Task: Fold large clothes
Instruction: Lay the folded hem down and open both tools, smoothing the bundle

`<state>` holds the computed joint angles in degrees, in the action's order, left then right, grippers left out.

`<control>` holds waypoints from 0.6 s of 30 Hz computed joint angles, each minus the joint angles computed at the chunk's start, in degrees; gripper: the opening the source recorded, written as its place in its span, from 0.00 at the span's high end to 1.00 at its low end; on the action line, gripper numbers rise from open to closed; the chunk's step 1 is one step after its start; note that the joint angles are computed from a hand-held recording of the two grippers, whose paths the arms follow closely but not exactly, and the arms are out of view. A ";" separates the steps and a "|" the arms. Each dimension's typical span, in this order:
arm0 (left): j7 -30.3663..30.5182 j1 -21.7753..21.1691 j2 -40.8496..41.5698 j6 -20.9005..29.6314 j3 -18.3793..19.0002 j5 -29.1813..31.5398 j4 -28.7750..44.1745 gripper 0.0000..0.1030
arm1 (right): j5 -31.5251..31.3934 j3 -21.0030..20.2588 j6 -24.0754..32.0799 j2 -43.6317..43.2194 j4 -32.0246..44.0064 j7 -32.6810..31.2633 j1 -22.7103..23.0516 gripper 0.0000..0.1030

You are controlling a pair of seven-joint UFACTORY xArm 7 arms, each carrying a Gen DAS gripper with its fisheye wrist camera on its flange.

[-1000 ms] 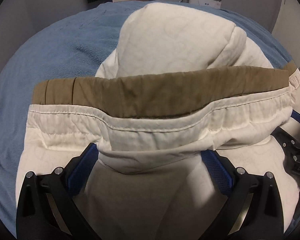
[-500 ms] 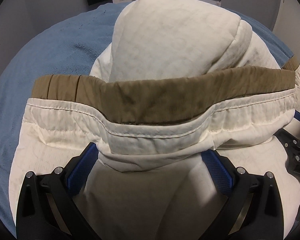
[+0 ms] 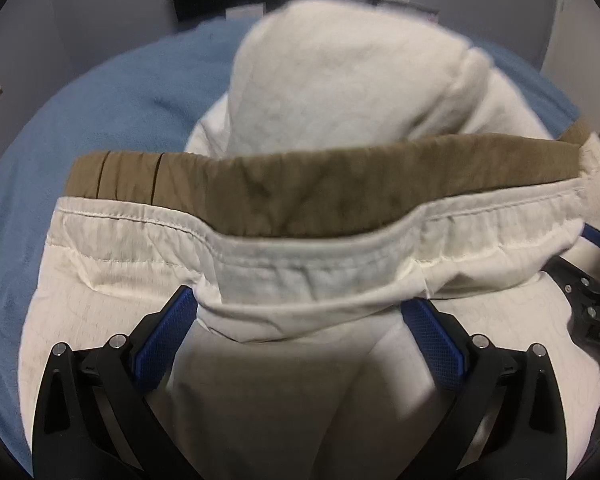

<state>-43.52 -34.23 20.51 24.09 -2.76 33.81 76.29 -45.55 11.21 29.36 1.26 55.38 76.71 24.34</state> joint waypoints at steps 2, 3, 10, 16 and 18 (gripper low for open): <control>-0.13 0.73 -3.13 -3.91 0.06 0.64 -3.75 0.06 | -0.18 -0.72 -5.37 -2.55 -3.01 -0.33 -1.01 0.08; -0.63 1.32 -5.25 -8.19 0.29 1.58 -6.53 0.06 | -0.99 -1.03 -8.49 -4.32 -4.79 0.52 -2.00 0.08; -4.83 3.31 -9.10 -7.88 0.96 7.01 -7.57 0.07 | -2.83 0.69 -7.82 -9.46 -6.22 4.19 -9.21 0.08; 3.60 5.79 -1.68 3.22 -2.44 -6.26 3.08 0.05 | 9.05 -0.58 3.79 -2.09 1.25 -10.38 -7.96 0.08; 4.43 4.38 0.81 6.10 -1.82 -6.01 6.50 0.05 | 9.34 -1.64 2.72 -1.21 0.65 -9.06 -7.96 0.08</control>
<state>-39.09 -29.85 21.33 30.18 -4.59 27.80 82.80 -36.21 9.57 32.08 0.05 56.03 67.65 16.37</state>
